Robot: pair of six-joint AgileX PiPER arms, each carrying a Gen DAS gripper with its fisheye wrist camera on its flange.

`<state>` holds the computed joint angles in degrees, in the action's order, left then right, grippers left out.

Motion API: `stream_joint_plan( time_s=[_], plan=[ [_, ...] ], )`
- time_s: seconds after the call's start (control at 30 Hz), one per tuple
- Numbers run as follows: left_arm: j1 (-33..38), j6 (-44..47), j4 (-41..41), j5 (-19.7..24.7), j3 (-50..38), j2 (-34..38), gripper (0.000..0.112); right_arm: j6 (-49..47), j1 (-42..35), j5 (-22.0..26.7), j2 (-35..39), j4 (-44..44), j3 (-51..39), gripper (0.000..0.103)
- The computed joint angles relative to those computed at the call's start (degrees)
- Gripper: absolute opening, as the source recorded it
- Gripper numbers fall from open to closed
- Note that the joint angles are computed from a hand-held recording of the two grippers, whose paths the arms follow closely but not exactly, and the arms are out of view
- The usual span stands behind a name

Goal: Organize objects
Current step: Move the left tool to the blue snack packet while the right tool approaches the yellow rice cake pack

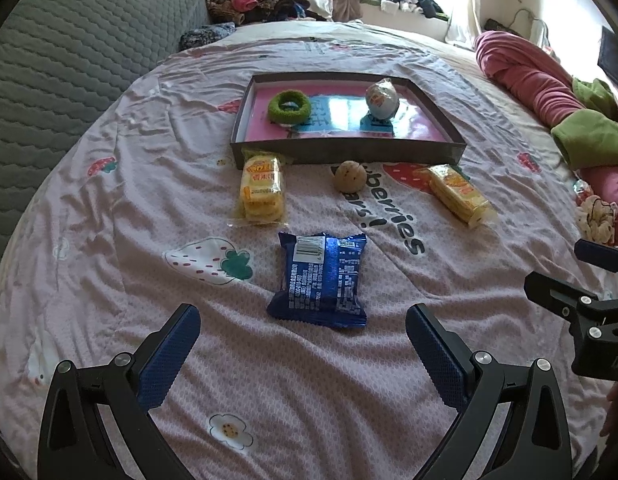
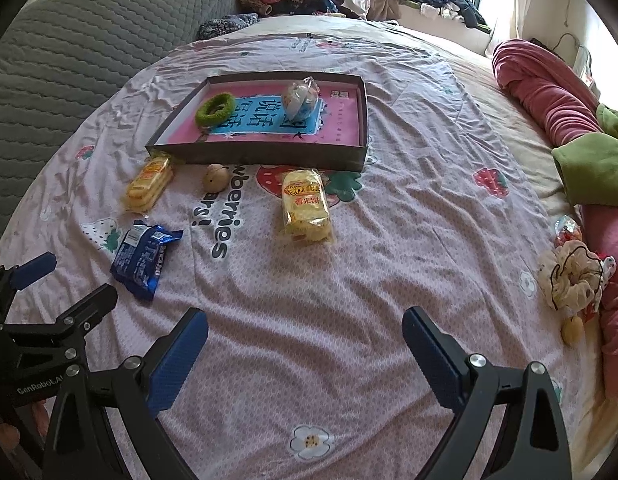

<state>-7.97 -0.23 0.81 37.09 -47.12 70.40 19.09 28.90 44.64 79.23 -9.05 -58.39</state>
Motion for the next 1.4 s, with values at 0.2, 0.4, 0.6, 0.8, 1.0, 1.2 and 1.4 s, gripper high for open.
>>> stream_joint_plan(
  time_s=[0.2, 0.4, 0.6, 0.8, 1.0, 1.2, 1.4],
  plan=[
    [0.0, -0.2, 0.1, -1.3, -0.3, 2.5, 0.102, -1.4, -0.5, -1.0, 2.8, 0.7, -1.3, 0.098],
    [0.3, 0.7, -0.7, -1.9, -1.7, 4.4, 0.102, -3.2, -1.2, -1.7, 5.4, 2.0, -3.1, 0.098],
    [0.5, 0.6, -0.6, -2.6, -2.7, 6.2, 0.102, -4.9, -2.0, -2.0, 7.8, 3.1, -5.1, 0.098],
    [0.2, 0.6, -0.7, -3.5, -3.1, 8.2, 0.102, -5.9, -2.5, -2.1, 10.1, 3.6, -7.0, 0.098],
    [-0.1, 0.2, -0.7, -4.6, -3.6, 10.0, 0.102, -7.2, -3.6, -2.3, 12.4, 4.4, -8.8, 0.098],
    [-0.2, -0.1, -0.7, -5.8, -3.9, 11.8, 0.102, -8.4, -4.7, -2.8, 14.8, 5.2, -10.2, 0.098],
    [-0.3, -0.2, -1.0, -6.5, -4.7, 13.5, 0.102, -9.1, -5.2, -2.8, 17.6, 5.1, -12.1, 0.098]
  ],
)
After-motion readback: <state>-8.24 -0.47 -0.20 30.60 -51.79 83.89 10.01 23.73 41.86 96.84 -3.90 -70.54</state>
